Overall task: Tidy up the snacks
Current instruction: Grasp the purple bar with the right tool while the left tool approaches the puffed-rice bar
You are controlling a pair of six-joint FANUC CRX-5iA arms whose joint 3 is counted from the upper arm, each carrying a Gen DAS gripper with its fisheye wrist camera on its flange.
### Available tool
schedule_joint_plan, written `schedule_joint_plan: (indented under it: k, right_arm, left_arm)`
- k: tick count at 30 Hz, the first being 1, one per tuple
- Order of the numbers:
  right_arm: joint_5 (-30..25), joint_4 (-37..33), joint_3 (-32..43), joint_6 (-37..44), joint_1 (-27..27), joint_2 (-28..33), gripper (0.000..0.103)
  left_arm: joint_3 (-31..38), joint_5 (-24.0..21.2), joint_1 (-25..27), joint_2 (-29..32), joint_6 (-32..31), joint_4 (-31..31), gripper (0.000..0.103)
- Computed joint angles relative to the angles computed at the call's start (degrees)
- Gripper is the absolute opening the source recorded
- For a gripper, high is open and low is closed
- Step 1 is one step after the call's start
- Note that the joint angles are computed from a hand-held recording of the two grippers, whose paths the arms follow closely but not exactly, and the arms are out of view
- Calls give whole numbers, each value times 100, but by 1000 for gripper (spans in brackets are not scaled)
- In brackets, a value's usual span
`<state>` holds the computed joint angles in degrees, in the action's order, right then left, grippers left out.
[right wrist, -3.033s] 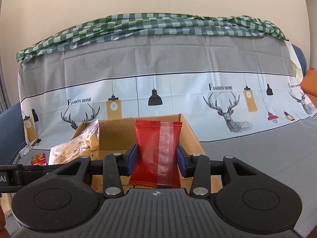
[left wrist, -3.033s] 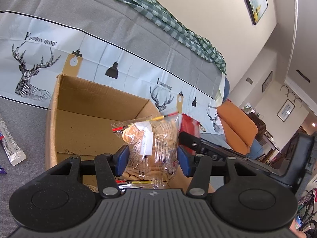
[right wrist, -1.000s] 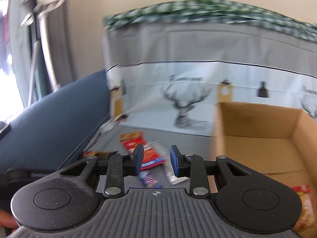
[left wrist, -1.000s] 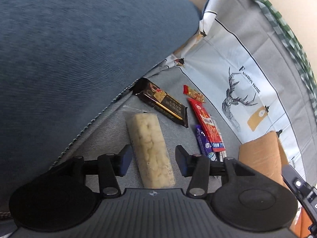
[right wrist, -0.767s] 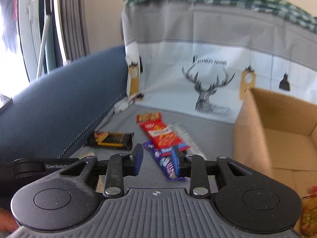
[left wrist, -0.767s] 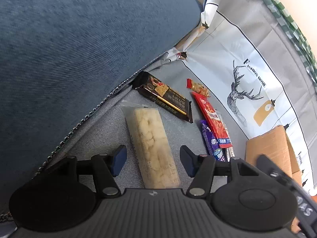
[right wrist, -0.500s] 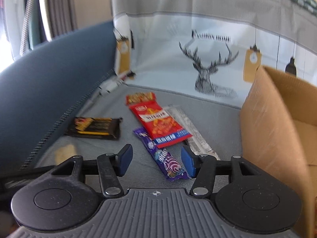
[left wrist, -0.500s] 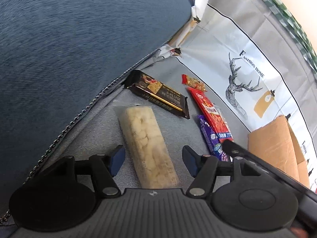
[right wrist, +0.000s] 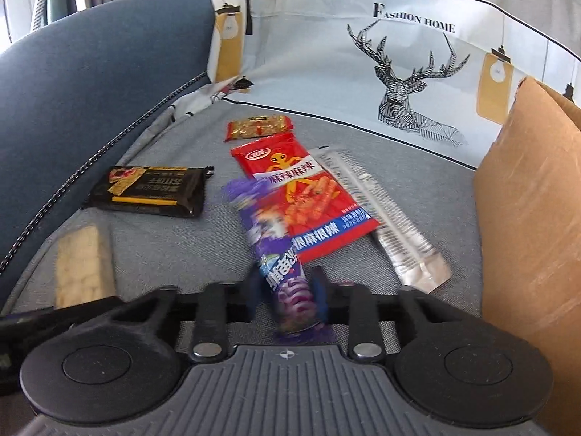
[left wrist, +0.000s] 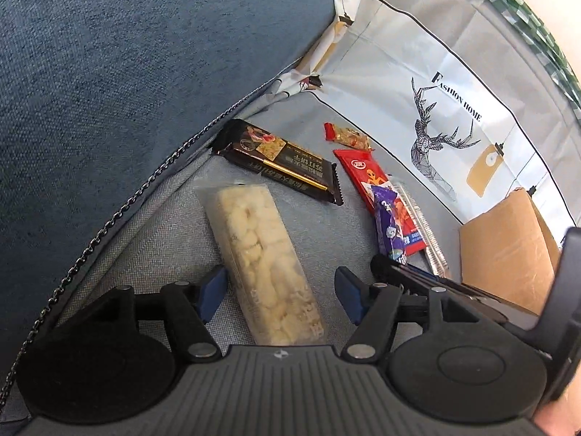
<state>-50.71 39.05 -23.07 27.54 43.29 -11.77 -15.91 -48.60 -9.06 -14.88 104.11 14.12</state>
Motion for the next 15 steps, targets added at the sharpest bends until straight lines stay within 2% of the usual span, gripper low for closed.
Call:
schedule_joint_plan:
  k: [3,5,6,11,15]
  right_arm:
    - [8,-109,-6,123,41,-122,25]
    - [-26,-131,-32,106,111,-244,25]
    - [-67,-110,-47,85,163,-308,25]
    - [-691,-133,-98,-50,628,-674,25]
    - [-1206,-189,-198,-238,1188,-1002,25]
  left_arm:
    - [52,-35,-34,18,30,-112,67]
    - [118,-101,-56,30,108,-269,56]
    - [122,-123,-43,21,122,-291,54]
    - [-62,-102,153,-110,-73,29,46]
    - [-217,-149,318,-225,-298,368,44]
